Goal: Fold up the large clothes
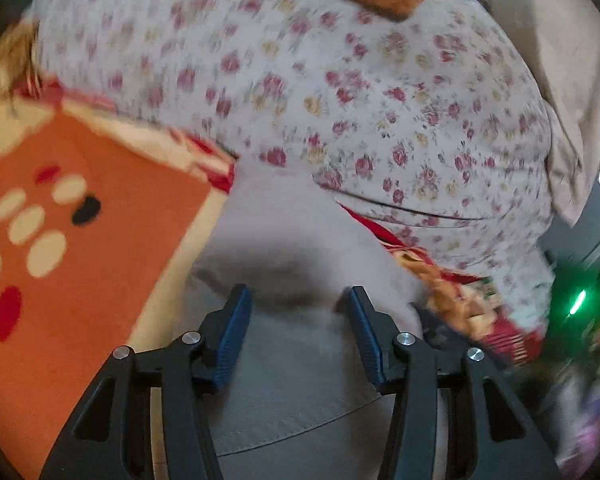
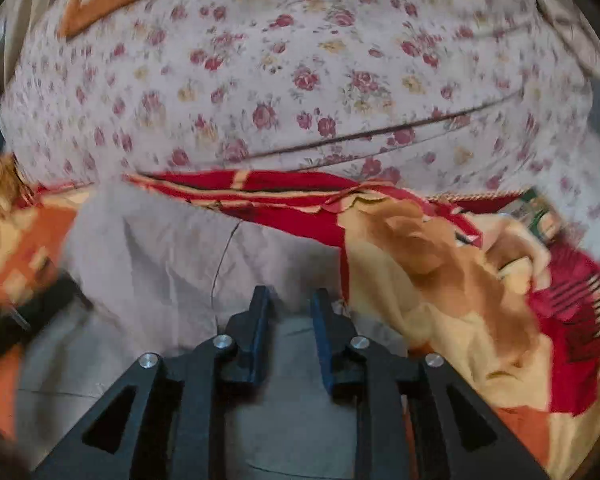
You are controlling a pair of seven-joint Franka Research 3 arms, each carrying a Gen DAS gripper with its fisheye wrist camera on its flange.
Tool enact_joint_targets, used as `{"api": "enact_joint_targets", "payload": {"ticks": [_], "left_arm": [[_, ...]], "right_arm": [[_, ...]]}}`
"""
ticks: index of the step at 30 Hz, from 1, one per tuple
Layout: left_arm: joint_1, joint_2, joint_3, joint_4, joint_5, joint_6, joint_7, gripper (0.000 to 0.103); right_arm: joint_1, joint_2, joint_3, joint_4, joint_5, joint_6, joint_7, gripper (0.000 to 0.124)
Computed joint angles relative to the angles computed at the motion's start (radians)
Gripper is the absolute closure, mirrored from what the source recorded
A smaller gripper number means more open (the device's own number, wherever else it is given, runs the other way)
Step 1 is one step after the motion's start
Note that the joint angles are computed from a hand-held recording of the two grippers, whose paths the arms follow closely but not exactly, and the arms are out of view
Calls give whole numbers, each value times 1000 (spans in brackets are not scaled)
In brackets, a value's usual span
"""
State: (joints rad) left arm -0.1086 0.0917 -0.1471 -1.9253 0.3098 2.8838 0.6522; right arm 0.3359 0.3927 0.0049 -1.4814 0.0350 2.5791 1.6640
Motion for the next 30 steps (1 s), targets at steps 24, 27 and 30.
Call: {"api": "enact_joint_targets", "payload": {"ticks": [24, 27, 30], "left_arm": [[86, -171, 19, -71, -793, -332, 819, 42], [56, -154, 58, -76, -1040, -409, 911, 40], [41, -143, 46, -85, -1131, -366, 1044, 35]], "right_arm": [[-116, -302, 73, -320, 414, 192, -214, 50], [-106, -398, 57, -435, 378, 180, -216, 50], [-94, -452, 49, -500, 450, 186, -266, 49]]}}
